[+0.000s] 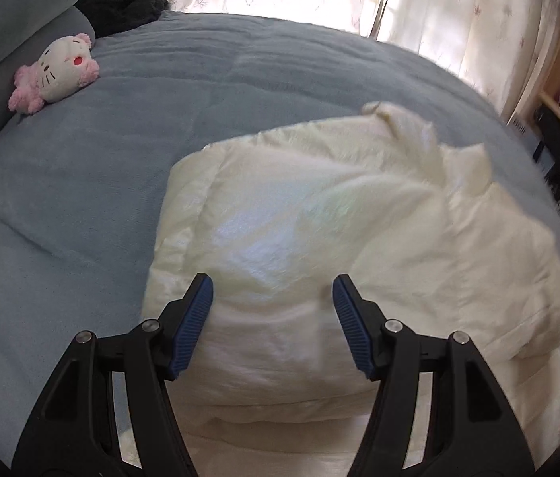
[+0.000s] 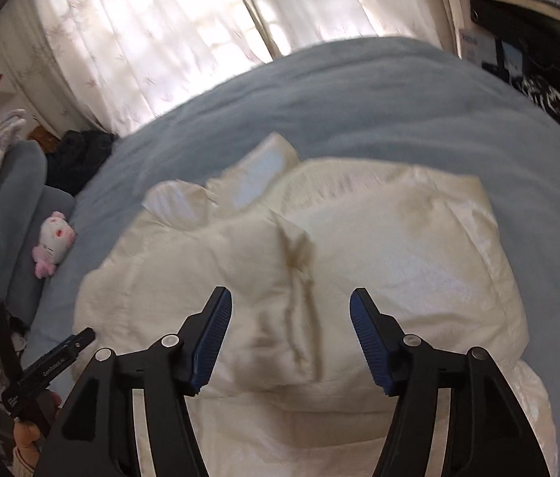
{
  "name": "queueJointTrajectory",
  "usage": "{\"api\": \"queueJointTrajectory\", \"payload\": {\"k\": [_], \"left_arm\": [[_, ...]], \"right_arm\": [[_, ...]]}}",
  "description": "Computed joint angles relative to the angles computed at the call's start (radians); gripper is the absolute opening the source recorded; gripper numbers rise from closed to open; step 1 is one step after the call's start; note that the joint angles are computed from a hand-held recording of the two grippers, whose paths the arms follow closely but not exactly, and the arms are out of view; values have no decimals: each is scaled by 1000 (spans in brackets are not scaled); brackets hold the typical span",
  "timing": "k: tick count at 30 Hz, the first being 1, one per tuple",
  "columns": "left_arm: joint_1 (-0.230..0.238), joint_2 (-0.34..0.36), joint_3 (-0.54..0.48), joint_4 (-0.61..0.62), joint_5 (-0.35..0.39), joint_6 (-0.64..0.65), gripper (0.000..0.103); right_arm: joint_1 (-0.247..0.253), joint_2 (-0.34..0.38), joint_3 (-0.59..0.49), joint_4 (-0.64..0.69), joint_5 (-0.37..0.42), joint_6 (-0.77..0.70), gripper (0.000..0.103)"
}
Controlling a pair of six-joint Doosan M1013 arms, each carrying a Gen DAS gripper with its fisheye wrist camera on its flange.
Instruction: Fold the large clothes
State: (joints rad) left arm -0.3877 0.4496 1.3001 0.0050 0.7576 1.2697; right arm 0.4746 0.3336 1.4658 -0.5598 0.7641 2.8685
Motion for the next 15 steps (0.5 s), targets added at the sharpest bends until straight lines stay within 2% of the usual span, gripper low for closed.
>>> {"api": "queueJointTrajectory", "payload": {"k": [4,6,9,13,15], "left_arm": [[-7,-16,1,-38,-70,16,60],[-20,-11,-10,-48,-89,50,60],[-46,7,-26,25,-119,43,60],[-49,64,-92,34,-44,12,60],[-50,91,-112,105,-19,-45,60]], "right_arm": [[16,50,-77,32,-41,-86,62],[26,95,-133,54,-30,-128,59],[33,165,-216,116,-11,-192,53],[33,230,-269,103,42,-186,53],[27,239,-256,48,58,-173,51]]}}
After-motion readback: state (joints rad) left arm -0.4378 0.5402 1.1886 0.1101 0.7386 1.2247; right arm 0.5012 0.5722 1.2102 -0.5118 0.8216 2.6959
